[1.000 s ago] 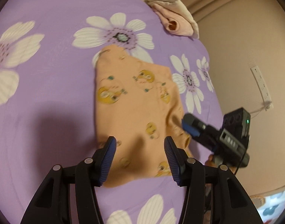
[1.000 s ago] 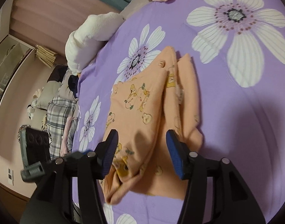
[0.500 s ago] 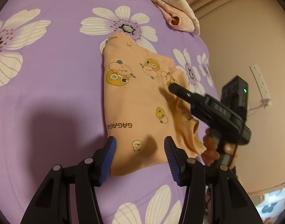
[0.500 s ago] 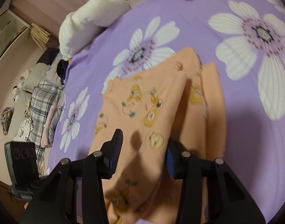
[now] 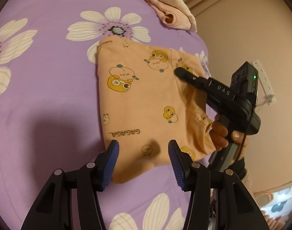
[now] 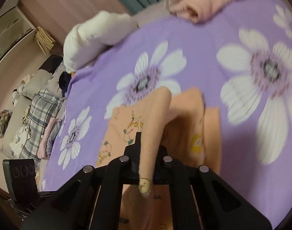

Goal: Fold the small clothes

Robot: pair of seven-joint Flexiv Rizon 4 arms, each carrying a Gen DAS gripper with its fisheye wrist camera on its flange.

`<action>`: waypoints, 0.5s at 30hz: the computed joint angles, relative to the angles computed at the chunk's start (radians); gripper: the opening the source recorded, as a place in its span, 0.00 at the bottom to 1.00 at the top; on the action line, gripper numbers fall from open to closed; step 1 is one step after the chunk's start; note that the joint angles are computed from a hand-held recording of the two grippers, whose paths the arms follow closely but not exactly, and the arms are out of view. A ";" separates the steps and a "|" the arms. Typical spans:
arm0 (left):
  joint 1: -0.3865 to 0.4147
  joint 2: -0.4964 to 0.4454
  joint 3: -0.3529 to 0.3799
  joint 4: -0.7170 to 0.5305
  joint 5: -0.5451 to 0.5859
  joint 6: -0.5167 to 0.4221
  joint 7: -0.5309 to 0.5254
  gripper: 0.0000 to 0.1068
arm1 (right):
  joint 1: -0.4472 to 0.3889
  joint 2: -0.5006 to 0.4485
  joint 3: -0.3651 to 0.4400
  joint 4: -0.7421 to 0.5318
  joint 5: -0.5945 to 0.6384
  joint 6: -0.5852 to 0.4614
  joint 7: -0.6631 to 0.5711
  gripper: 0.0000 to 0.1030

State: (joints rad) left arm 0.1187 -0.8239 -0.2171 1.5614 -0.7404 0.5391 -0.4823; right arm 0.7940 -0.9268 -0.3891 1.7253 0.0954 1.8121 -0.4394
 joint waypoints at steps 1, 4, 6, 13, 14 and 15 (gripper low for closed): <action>-0.005 -0.001 -0.001 -0.001 0.002 0.005 0.002 0.48 | -0.005 0.003 -0.001 0.002 -0.003 -0.005 -0.003 0.07; -0.022 -0.003 -0.004 -0.005 0.009 0.021 -0.003 0.48 | -0.069 0.012 0.058 -0.014 -0.046 -0.092 0.003 0.07; -0.027 0.002 -0.008 0.000 0.013 0.027 0.006 0.48 | -0.139 0.004 0.138 -0.027 -0.076 -0.099 0.011 0.09; -0.060 0.012 0.001 0.019 0.057 0.050 0.048 0.48 | -0.322 -0.052 0.333 -0.079 -0.096 0.071 0.004 0.25; -0.062 0.007 0.003 0.013 0.062 0.049 0.042 0.48 | -0.318 -0.058 0.323 -0.088 -0.079 0.091 0.008 0.25; -0.064 0.000 0.005 0.004 0.068 0.044 0.031 0.48 | -0.305 -0.066 0.303 -0.095 -0.053 0.126 0.010 0.25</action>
